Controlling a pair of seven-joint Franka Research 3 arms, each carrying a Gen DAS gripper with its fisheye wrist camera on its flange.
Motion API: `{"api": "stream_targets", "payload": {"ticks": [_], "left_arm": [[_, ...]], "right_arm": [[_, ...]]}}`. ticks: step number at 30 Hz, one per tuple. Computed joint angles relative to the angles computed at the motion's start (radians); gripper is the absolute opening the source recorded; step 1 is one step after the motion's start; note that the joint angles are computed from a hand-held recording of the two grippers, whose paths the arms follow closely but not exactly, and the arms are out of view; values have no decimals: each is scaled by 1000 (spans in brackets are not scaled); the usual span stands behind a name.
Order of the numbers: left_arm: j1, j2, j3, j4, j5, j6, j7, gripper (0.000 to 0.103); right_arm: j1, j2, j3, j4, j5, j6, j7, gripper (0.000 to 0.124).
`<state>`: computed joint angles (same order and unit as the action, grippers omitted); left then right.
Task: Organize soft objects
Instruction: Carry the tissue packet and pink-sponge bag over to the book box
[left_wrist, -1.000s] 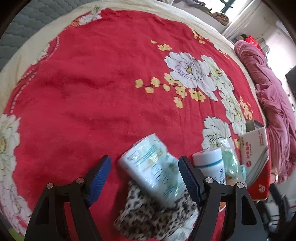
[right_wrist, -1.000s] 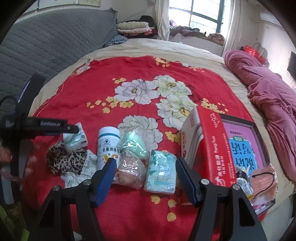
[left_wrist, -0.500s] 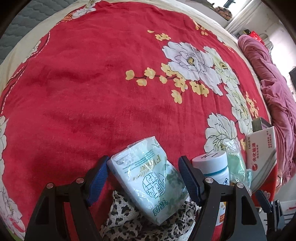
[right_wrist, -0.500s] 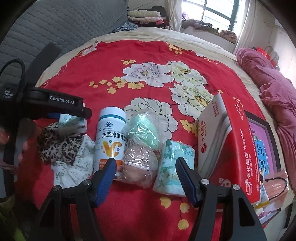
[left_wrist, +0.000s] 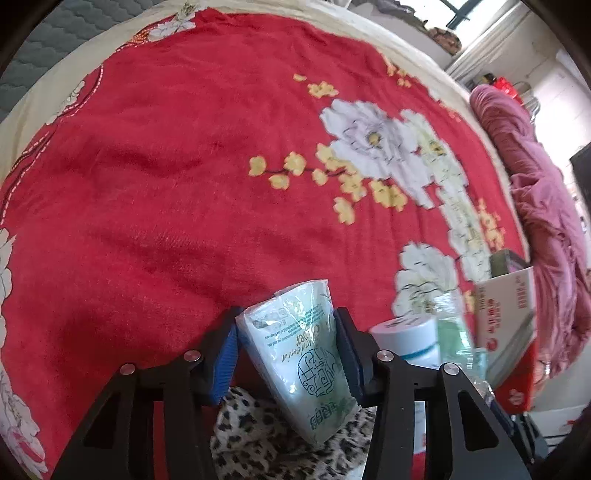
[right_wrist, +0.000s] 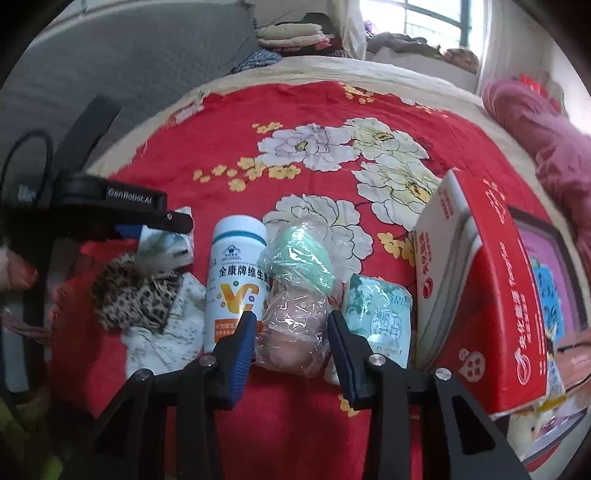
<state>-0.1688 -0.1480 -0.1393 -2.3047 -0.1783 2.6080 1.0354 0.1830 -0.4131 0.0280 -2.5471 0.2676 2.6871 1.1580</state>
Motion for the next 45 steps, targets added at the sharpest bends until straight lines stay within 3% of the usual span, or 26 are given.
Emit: {"api": "stream_targets", "payload": {"ticks": [3,15,24,34,45], "left_arm": [[-2,-24,-3,-2,10,6,-7,50],[-40,-124,-14,18,86,-22,-23,50],[-90,-140,-49,90,141,-51,-39,50],[-158,-17,-113,270,188,-94,-33,50],[-247,208,-187,551,280,-184,-3,50]], "right_arm": [[23,-27,-37,4,63,-20,-28,40],[28,-123,-55,2,134,-6,-66,39],[-6,-205,-96,0,176,21,-70,39],[-112,-248,-166,8,191,49,-61,39],[-214,-221,-250,26,231,59,-74,39]]}}
